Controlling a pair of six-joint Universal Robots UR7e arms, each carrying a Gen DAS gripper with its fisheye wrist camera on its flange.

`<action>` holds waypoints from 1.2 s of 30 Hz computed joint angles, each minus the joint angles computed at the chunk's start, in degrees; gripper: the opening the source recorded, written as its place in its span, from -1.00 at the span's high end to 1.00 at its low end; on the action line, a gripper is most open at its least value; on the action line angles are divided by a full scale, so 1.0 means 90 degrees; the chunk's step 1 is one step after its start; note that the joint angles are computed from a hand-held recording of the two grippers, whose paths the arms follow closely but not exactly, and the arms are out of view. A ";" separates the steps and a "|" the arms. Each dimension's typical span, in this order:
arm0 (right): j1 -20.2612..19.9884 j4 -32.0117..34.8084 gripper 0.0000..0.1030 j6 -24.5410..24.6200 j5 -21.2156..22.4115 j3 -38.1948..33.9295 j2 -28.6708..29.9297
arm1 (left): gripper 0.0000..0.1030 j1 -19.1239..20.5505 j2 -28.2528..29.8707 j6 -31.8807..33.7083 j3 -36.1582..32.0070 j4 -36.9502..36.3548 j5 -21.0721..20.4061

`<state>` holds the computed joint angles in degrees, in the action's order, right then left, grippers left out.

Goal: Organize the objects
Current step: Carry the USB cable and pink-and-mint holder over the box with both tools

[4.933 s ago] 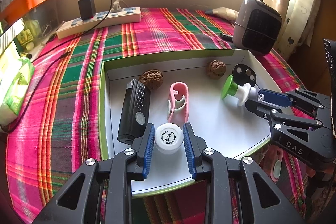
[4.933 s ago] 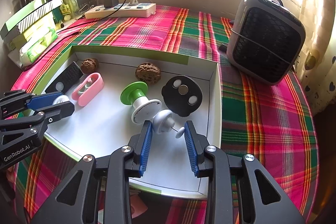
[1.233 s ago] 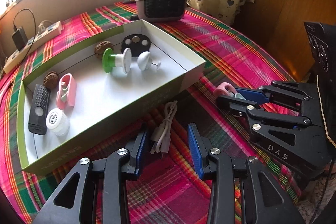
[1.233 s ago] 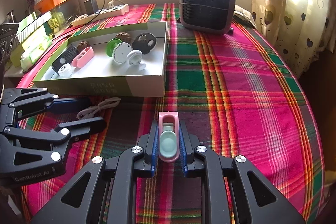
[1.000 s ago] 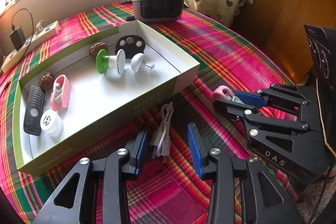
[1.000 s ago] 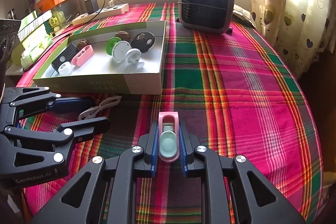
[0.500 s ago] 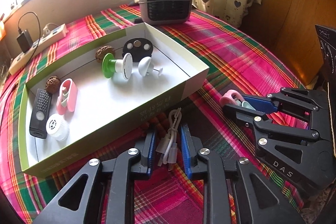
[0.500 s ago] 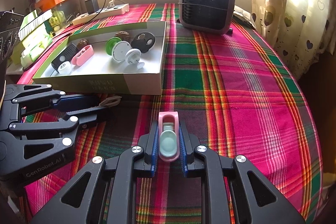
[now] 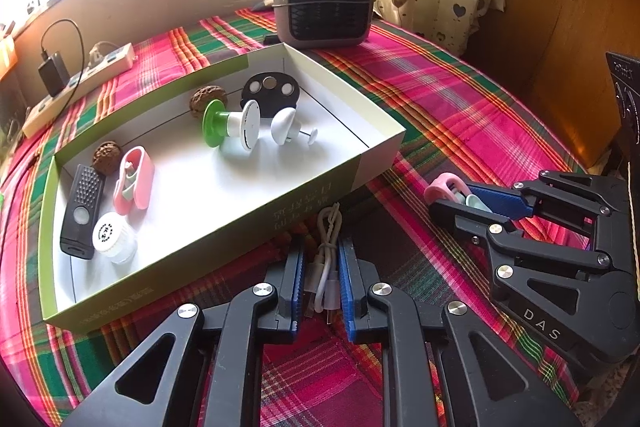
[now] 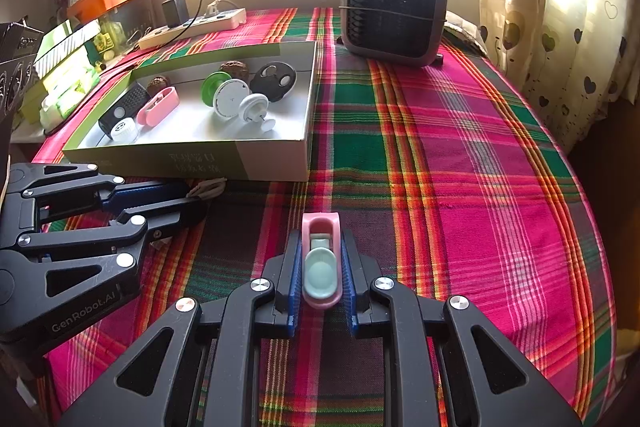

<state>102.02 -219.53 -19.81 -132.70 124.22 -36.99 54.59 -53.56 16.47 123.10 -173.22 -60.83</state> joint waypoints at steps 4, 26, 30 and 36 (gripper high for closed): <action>-0.0002 -0.0003 0.63 -0.0002 0.0000 0.0003 -0.0001 | 0.73 -0.0005 -0.0004 -0.0009 0.0008 -0.0003 -0.0004; 0.0015 -0.0028 0.64 0.0090 0.0085 0.0057 -0.0026 | 0.77 0.0031 -0.0172 -0.0156 0.0134 -0.0023 -0.0168; 0.0033 -0.0049 0.64 0.0103 0.0074 0.0061 -0.0019 | 0.77 0.0044 -0.0206 -0.0148 0.0179 -0.0059 -0.0197; 0.0067 -0.0120 0.64 0.0070 0.0090 0.0080 -0.0022 | 0.77 0.0045 -0.0239 -0.0200 0.0232 -0.0117 -0.0219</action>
